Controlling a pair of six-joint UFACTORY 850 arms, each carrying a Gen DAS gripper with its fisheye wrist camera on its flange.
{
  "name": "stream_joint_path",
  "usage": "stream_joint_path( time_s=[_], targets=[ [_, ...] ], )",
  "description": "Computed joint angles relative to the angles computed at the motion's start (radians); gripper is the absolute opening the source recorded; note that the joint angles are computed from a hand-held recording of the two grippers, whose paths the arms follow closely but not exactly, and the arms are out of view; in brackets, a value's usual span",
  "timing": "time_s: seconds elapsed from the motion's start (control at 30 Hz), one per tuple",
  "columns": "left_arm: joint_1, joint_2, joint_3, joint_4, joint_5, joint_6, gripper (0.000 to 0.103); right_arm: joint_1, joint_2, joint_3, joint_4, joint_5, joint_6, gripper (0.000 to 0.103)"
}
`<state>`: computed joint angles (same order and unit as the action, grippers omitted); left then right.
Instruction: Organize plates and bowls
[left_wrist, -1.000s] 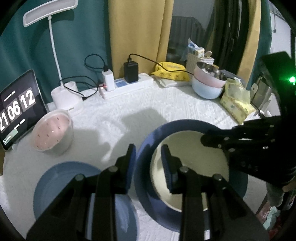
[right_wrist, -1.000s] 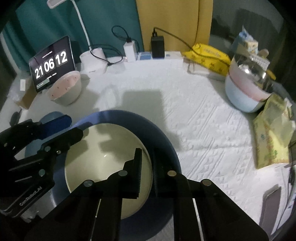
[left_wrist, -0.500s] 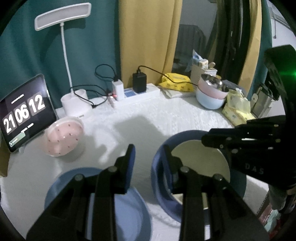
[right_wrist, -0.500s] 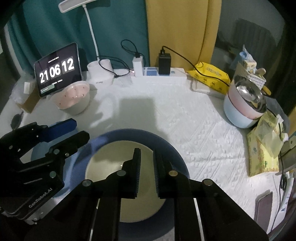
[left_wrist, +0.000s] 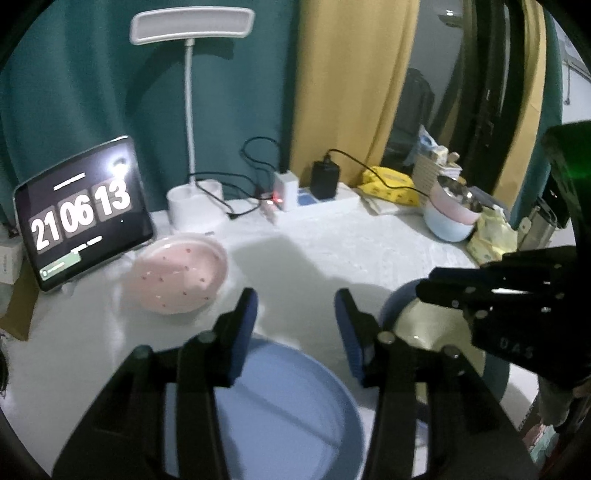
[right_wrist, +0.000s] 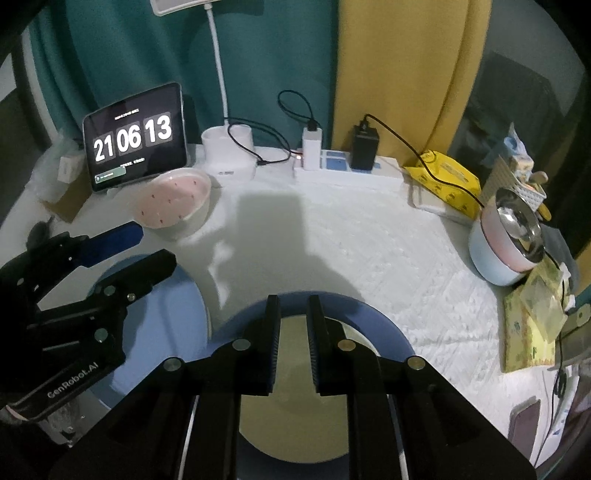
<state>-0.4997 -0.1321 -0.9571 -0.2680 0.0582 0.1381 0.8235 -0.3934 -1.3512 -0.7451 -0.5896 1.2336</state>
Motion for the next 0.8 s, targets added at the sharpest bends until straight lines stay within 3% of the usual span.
stream_joint_path(
  time_s=[0.43, 0.8],
  targets=[
    [0.103, 0.015, 0.022, 0.613, 0.008, -0.589, 0.045, 0.012, -0.12, -0.168, 0.059, -0.036, -0.092, 0.015],
    [0.181, -0.004, 0.012, 0.968, 0.025, -0.938, 0.045, 0.002, -0.233, -0.324, 0.141, -0.063, -0.186, 0.015]
  ],
)
